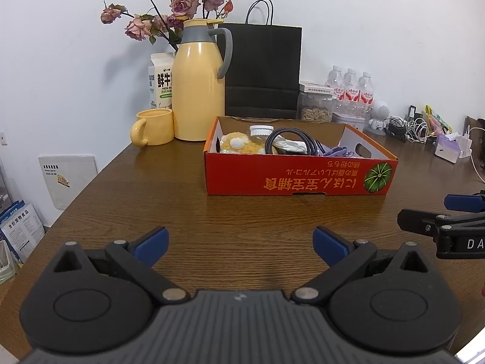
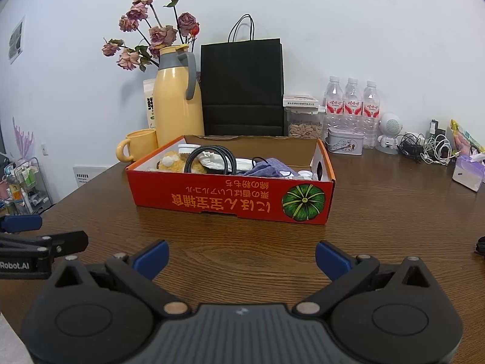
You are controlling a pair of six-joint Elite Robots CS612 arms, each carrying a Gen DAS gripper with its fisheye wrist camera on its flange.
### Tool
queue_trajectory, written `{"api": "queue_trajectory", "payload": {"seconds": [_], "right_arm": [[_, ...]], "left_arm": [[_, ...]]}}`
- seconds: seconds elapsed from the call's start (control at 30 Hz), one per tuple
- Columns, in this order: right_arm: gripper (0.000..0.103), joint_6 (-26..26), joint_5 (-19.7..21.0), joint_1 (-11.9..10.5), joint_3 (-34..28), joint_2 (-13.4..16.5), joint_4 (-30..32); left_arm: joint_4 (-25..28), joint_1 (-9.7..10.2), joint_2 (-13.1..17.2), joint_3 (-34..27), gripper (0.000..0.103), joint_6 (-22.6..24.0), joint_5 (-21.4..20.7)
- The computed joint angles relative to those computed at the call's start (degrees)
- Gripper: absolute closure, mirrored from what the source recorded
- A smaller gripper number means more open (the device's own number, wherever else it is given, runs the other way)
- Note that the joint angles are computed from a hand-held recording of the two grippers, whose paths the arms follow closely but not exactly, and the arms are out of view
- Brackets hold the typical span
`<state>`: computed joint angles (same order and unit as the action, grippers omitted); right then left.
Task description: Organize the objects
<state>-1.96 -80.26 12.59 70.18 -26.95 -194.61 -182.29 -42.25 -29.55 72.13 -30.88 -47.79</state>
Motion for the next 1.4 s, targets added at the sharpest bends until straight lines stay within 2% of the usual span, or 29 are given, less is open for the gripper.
{"api": "queue_trajectory", "payload": {"seconds": [1.4], "right_arm": [[0.000, 0.2, 0.0, -0.1, 0.0, 0.1, -0.2]], "left_arm": [[0.1, -0.10, 0.1, -0.1, 0.000, 0.5, -0.4]]}}
